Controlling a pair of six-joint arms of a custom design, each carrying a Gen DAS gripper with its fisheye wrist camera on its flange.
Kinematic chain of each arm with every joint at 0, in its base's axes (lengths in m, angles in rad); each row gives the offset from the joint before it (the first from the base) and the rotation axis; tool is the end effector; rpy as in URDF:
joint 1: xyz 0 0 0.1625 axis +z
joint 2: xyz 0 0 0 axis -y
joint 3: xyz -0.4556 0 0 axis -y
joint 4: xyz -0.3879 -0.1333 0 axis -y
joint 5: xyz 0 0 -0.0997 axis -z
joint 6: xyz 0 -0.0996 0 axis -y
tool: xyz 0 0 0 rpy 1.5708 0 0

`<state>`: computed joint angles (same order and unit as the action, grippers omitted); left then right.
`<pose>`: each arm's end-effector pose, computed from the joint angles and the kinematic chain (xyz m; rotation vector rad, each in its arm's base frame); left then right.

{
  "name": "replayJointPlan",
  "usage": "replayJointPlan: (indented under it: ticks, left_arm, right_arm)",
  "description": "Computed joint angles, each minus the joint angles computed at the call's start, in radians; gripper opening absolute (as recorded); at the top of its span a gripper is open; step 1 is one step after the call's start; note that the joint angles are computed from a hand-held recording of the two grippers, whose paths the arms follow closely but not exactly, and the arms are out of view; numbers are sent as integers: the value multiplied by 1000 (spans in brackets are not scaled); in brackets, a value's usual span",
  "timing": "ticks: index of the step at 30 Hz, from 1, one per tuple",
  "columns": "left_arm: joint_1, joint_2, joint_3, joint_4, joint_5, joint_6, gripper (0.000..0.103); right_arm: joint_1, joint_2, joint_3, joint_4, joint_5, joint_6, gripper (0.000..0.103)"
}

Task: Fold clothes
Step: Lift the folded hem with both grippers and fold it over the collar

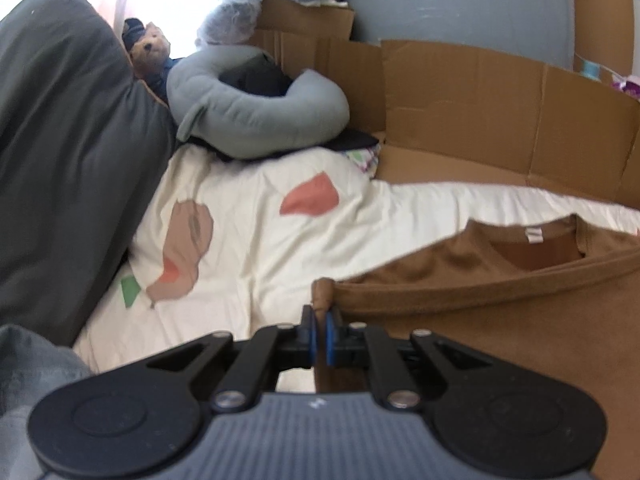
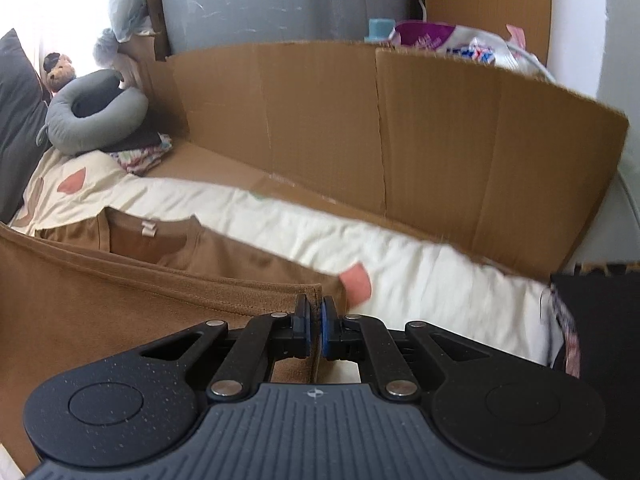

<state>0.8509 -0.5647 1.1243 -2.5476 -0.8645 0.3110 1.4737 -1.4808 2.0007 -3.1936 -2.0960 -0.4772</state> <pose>-0.4020 -0.7587 0.1715 1.0399 2.2228 -0.6902 0.0345 -0.5052 0.4737 0.0564 -2.1533 1.0919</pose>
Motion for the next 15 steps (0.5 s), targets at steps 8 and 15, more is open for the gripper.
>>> replayJointPlan:
  ticks: [8,15]
  left_arm:
    - [13,81,-145,32,-15,48,5]
    - [29,151,-254,91,-12,60,5]
  right_arm:
    - [-9,39,-76,20,3,-11,4]
    - [-31,76,-141,82,6,22,4]
